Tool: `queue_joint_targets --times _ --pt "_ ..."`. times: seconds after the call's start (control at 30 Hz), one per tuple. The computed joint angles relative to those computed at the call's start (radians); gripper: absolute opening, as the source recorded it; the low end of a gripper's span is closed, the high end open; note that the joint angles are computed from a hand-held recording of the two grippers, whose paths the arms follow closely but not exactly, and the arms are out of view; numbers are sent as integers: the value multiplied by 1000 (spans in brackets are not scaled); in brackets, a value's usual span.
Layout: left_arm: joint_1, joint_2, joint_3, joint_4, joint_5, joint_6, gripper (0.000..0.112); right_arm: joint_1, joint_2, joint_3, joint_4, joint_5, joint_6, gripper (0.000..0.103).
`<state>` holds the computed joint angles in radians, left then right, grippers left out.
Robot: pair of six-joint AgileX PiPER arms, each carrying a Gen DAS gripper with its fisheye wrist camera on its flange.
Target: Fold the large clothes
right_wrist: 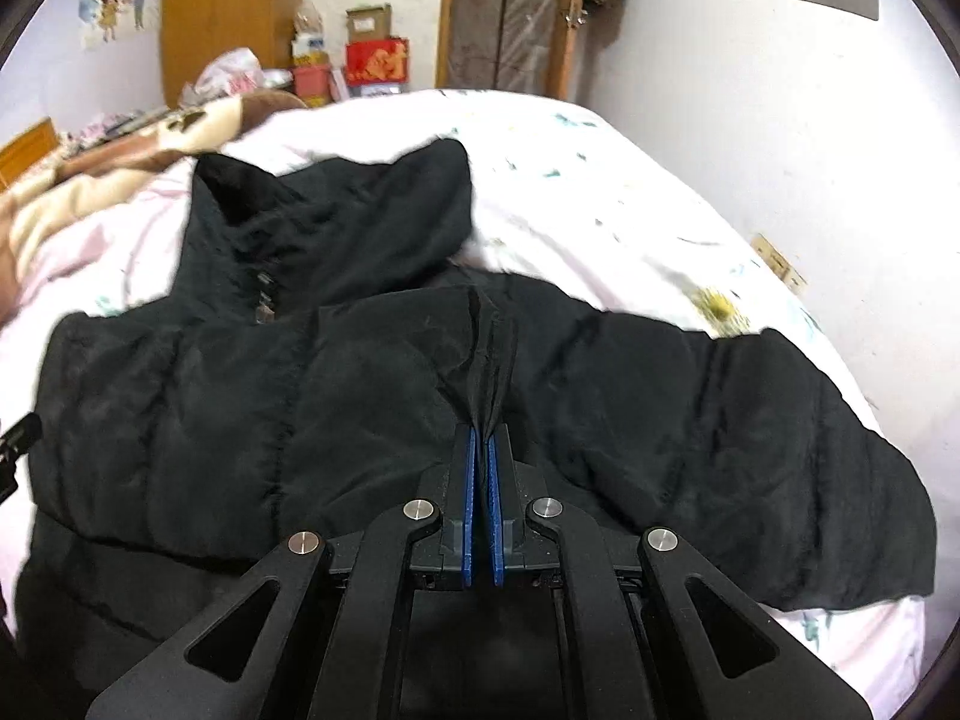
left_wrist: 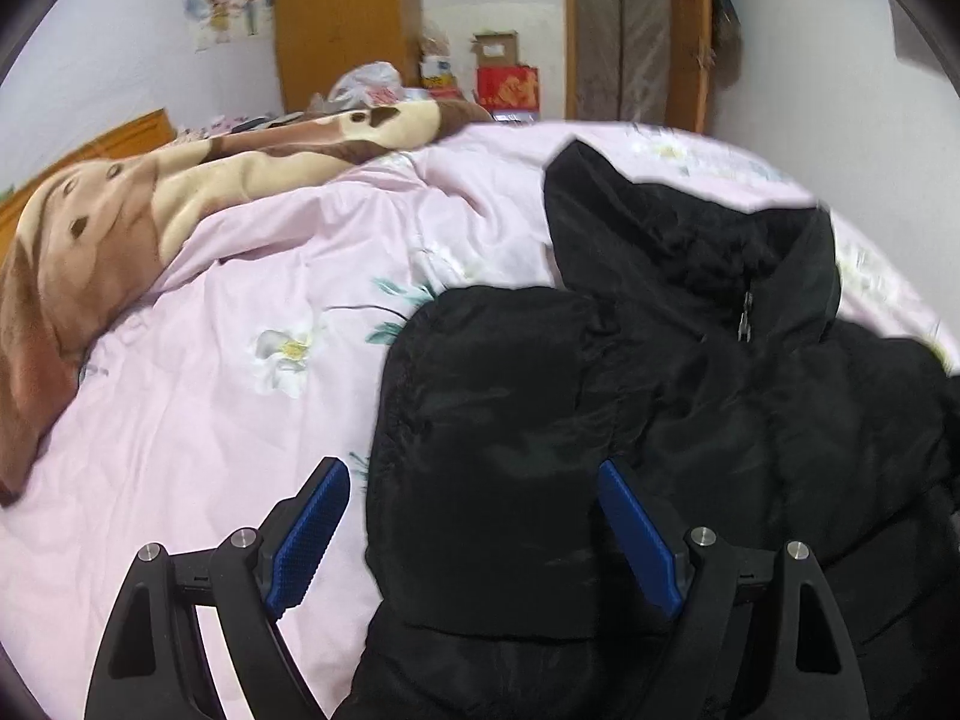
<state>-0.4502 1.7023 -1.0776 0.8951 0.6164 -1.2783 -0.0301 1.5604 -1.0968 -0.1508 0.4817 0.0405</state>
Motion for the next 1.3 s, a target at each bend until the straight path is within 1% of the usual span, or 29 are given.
queue_joint_targets --times 0.07,0.13,0.27,0.33,0.4,0.43,0.47,0.5,0.53,0.6,0.63,0.67,0.7,0.73,0.77,0.8,0.83,0.93,1.03,1.1,1.13,1.2,1.23,1.3 --pt "18 34 -19 -59 -20 49 85 -1 27 4 -36 3 25 3" --pt "24 54 -18 -45 -38 18 85 0 47 22 -93 -15 69 4" --pt "37 93 -41 -69 -39 57 85 -2 77 42 -138 -37 107 4" --pt "28 103 -51 -48 -26 48 85 5 92 44 -181 -39 146 5" --pt "26 115 -68 -63 -10 73 85 13 105 41 -216 -34 180 5" --pt "27 120 -77 -88 -1 95 85 13 115 28 -204 -19 166 9" --pt "24 116 -77 -93 6 96 85 10 120 20 -187 -13 148 10" --pt "21 109 -74 -92 8 96 85 6 115 21 -179 -11 142 15" --pt "17 90 -61 -102 1 106 85 -6 97 24 -154 -8 126 17" --pt "12 56 -38 -119 -9 111 85 -41 60 30 -49 1 35 19" --pt "4 29 -19 -130 -14 109 85 -67 30 35 -4 9 -7 23" --pt "-8 6 -6 -129 -8 94 85 -81 4 43 2 12 -15 27" --pt "-28 -18 10 -112 7 66 85 -106 -23 49 31 17 -54 36" --pt "-53 -51 27 -109 19 57 85 -151 -62 59 101 25 -132 47" --pt "-72 -76 39 -111 25 54 85 -190 -82 57 163 39 -199 51" --pt "-88 -92 45 -111 34 51 85 -235 -106 59 221 54 -260 53" --pt "-112 -116 51 -120 47 51 85 -307 -134 57 295 79 -343 53" --pt "-198 -161 56 -103 103 6 85 -491 -168 39 399 127 -487 53" --pt "-273 -171 34 -124 128 -11 85 -691 -160 -6 508 191 -627 56" --pt "-319 -155 11 -121 147 -37 85 -783 -139 -38 541 222 -671 57" --pt "-348 -137 -9 -119 167 -47 85 -849 -113 -70 572 250 -711 58" --pt "-387 -112 -36 -118 176 -56 85 -927 -72 -114 587 275 -732 58" --pt "-408 -94 -56 -128 181 -53 85 -959 -51 -138 592 285 -741 59" --pt "-437 -71 -85 -127 190 -66 85 -995 -21 -165 584 273 -742 59"
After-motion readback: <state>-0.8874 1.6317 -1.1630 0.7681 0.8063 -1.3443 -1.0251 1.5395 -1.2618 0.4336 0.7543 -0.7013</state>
